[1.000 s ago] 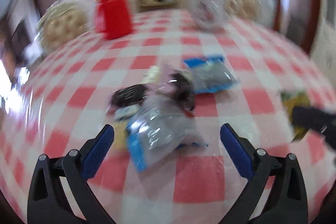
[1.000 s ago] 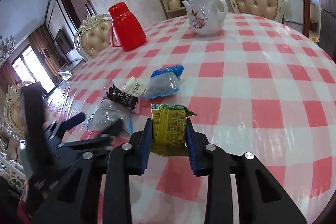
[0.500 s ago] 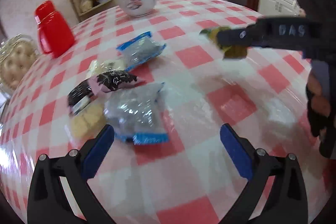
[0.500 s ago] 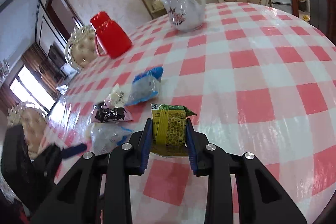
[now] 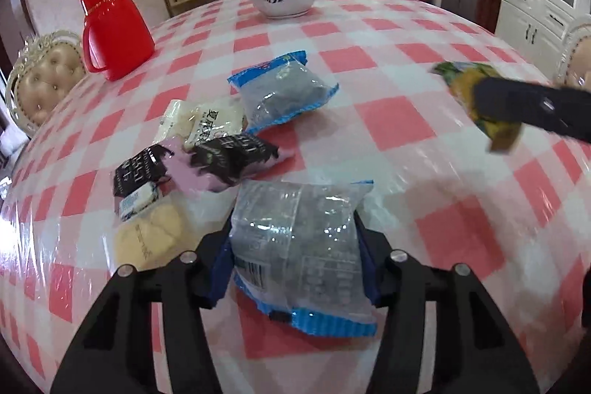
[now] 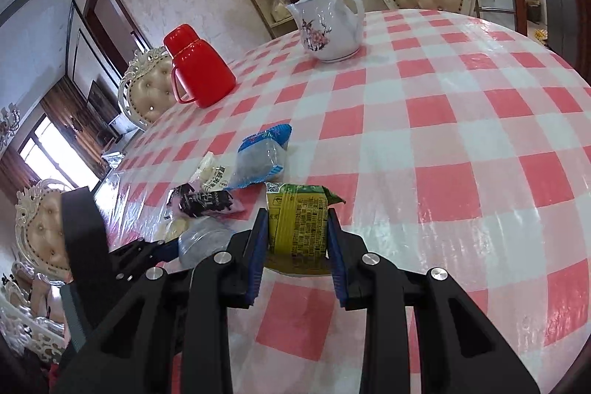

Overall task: Organize snacks
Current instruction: 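Carry the yellow packet and blue-edged bag off the table toward the bin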

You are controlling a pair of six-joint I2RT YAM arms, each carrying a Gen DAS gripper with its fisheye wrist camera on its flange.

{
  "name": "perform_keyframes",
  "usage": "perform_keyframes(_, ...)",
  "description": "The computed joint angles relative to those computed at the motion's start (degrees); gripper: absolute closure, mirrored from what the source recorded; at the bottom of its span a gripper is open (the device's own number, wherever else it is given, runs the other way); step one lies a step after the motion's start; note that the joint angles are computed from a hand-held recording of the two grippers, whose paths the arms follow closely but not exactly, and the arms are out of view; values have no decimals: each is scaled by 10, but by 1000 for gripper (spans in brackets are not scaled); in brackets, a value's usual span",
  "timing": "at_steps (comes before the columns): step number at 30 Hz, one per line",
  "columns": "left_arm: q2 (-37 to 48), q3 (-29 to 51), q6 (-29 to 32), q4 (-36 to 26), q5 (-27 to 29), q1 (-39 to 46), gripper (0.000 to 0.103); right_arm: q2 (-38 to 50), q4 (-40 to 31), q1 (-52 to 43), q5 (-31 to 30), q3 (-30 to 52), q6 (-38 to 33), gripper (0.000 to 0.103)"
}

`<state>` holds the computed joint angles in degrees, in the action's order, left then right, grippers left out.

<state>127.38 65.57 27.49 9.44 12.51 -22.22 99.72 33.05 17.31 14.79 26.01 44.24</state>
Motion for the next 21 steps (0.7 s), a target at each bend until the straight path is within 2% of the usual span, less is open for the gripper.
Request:
perform_keyframes(3, -22, -31, -24, 20, 27, 19, 48, 16, 1, -2, -5, 7, 0, 72)
perform_keyframes(11, -119, -175, -139, 157, 45, 76, 48, 41, 23, 4, -14, 14, -6, 72)
perform_keyframes(17, -157, -232, -163, 167, 54, 118, 48, 63, 2, 50, -3, 46, 3, 72)
perform_keyframes(21, -174, -264, -182, 172, 67, 152, 48, 92, -34, 126, 38, 85, 12, 72)
